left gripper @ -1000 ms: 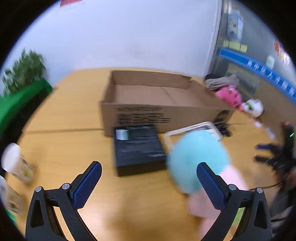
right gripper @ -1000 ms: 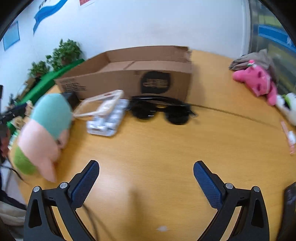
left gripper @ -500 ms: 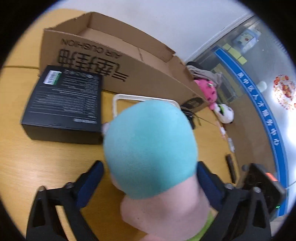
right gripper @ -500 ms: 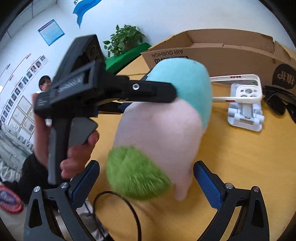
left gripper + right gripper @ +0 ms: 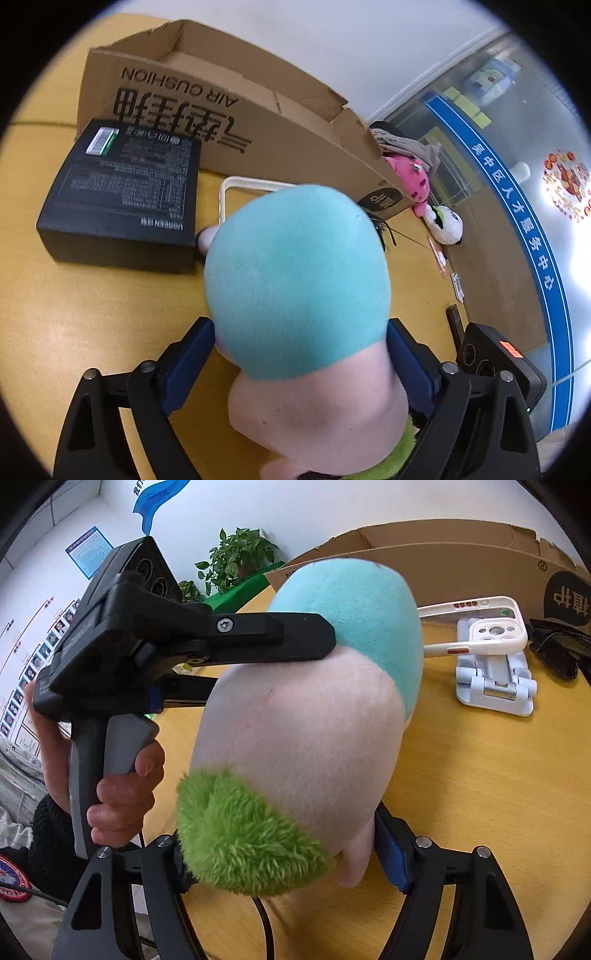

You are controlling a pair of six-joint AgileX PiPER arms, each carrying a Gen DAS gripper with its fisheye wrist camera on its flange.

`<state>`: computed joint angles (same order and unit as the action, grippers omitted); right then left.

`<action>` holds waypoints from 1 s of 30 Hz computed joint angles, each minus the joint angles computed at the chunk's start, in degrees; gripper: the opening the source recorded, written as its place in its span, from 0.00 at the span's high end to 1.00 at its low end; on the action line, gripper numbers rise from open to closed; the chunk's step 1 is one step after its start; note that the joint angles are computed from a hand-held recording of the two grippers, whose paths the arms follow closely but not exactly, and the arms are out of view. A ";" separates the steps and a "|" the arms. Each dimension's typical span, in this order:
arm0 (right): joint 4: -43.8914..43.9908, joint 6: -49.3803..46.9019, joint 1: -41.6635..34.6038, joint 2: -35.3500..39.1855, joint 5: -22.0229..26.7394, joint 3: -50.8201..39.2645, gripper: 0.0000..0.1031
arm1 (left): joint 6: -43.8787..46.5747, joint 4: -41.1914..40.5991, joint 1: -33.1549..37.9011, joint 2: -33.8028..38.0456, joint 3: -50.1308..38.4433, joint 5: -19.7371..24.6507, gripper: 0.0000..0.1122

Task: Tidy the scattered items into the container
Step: 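Grasp the teal-pink plush toy with the left gripper and lift it, then carry the plush toy with the left gripper over the cardboard box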

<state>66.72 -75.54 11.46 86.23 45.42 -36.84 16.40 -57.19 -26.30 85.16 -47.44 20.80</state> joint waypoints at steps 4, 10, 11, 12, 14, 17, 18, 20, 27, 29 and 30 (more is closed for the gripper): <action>0.88 -1.02 -0.28 1.28 0.59 -0.44 0.26 | 1.56 0.71 -1.61 0.05 0.06 -2.30 0.18; 1.78 -0.50 0.90 -0.69 -0.19 0.22 0.32 | -4.82 8.51 -3.17 -1.37 -1.00 -2.74 0.31; 2.27 -0.81 0.97 -1.12 -0.14 0.53 0.32 | -6.77 10.41 -3.45 -1.83 -1.27 -2.70 0.32; 4.61 -2.97 1.68 -0.48 -1.06 1.13 0.32 | -8.70 12.21 -3.71 -2.44 -1.57 -2.64 0.32; 4.97 -3.06 1.58 -2.12 -0.63 0.92 0.32 | -14.72 18.35 -4.58 -4.07 -2.59 -2.71 0.33; 5.90 -3.31 2.56 -5.17 -1.41 0.51 0.32 | -25.44 30.81 -5.99 -5.57 -6.61 -0.88 0.33; 5.93 -3.02 2.74 -5.80 -1.44 -0.06 0.32 | -27.94 34.22 -6.15 -5.80 -8.76 0.34 0.33; 5.65 -1.77 3.48 -7.16 -2.06 -2.04 0.32 | -30.49 38.22 -6.22 -5.79 -12.30 2.35 0.33; 3.23 4.47 6.29 -9.43 -5.22 -12.43 0.32 | -32.40 48.33 -5.88 -3.50 -29.56 9.46 0.33; 1.80 6.49 7.76 -9.23 -6.98 -16.19 0.32 | -30.42 48.54 -5.23 -2.60 -33.74 10.70 0.33; 0.96 7.47 8.46 -8.92 -7.83 -18.05 0.32 | -29.05 48.13 -4.66 -1.99 -35.99 11.34 0.33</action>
